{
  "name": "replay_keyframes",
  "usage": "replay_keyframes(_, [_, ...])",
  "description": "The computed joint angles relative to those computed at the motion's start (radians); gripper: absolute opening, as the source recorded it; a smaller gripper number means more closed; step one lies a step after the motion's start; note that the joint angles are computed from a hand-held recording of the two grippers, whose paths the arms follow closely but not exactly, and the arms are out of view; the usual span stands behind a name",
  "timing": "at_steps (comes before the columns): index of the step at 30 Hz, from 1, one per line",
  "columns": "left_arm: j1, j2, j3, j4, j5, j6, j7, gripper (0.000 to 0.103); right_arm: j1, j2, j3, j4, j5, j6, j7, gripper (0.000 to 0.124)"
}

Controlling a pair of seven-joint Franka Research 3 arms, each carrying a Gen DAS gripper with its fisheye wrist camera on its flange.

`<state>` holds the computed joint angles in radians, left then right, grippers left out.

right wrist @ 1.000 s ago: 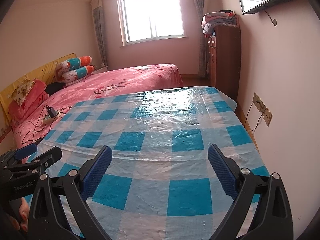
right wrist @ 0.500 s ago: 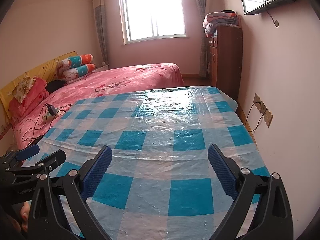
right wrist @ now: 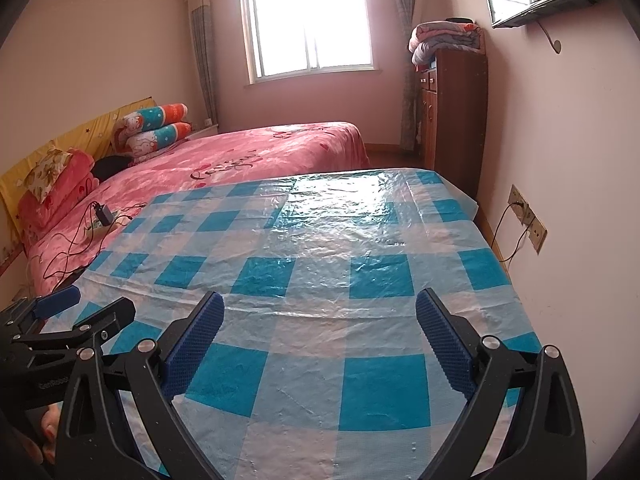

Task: Collect trash

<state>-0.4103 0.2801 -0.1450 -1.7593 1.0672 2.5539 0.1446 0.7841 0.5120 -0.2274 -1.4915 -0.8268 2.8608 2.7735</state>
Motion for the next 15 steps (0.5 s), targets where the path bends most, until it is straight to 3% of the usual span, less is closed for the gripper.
replay_keyframes(15, [-0.001,0.017,0.008,0.011,-0.017,0.011,0.008,0.099,-0.017,0.013,0.029,0.013,0.075,-0.003,-0.081,0.096])
